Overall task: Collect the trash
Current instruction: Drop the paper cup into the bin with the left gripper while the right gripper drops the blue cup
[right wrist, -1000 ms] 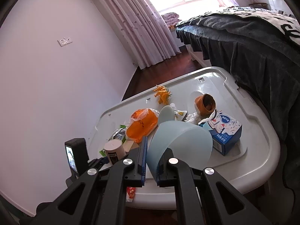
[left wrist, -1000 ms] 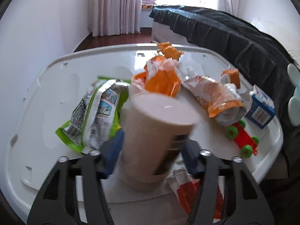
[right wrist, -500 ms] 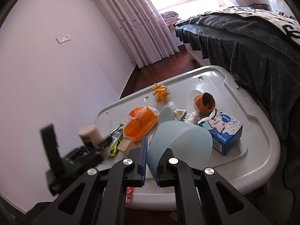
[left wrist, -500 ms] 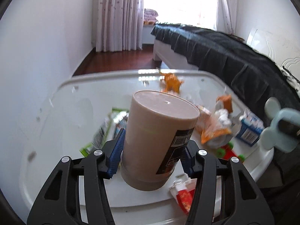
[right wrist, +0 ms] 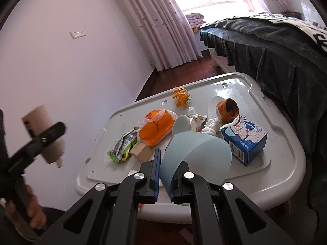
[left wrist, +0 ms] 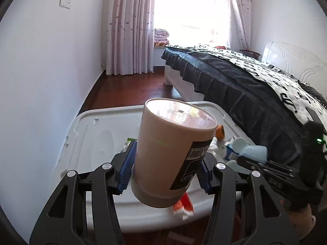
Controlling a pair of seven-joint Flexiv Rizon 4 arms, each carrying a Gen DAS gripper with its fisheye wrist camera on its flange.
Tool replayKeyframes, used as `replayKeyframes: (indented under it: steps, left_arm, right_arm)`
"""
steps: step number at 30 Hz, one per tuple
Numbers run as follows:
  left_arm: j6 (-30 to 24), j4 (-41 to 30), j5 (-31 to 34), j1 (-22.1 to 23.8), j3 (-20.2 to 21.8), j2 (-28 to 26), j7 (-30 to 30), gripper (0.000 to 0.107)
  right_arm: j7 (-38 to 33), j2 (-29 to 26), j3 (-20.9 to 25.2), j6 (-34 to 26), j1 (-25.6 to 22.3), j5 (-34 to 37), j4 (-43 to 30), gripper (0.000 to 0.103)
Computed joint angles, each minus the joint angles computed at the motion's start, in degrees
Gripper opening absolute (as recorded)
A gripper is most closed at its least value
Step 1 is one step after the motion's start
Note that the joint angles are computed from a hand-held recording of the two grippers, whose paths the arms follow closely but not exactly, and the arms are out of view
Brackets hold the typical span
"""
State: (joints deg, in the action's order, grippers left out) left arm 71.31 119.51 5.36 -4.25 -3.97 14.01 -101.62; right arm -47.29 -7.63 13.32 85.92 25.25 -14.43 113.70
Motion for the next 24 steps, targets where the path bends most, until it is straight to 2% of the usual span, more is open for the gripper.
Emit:
replayKeyframes:
  steps: [5, 8, 13, 16, 20, 24]
  left_arm:
    - [-4.62, 3.28, 5.65, 2.22, -2.92, 7.23, -5.48, 0.052]
    - [-7.65, 6.21, 7.21, 2.24, -4.01, 10.76, -8.28, 0.052]
    - [-11.86, 12.36, 4.79, -0.39, -2.86, 14.24, -9.09, 0.052]
    - [-16.56, 14.41, 4.62, -0.53, -3.51, 14.73, -9.63, 0.052]
    - [-21.10, 16.59, 0.77, -2.82, -1.55, 12.50, -8.69, 0.052]
    - [-24.46, 17.07, -2.33, -2.95, 0.11, 8.17, -8.53, 0.052]
  right_arm:
    - [0.40, 2.22, 0.11, 0.50, 0.74, -2.62, 3.41, 0.007]
    - [4.13, 4.41, -0.55, 1.69, 1.56, -8.49, 7.31, 0.007]
    - [-0.27, 7.75, 3.79, -1.02, 2.34, -3.42, 11.60, 0.007]
    - [1.08, 8.96, 4.71, -4.47, 3.14, -4.82, 13.13, 0.007]
    - [-1.74, 9.31, 5.97, -9.79, 5.15, 0.30, 13.36, 0.007]
    - [-4.93, 8.07, 6.39, -15.74, 6.78, 3.94, 11.70, 0.007]
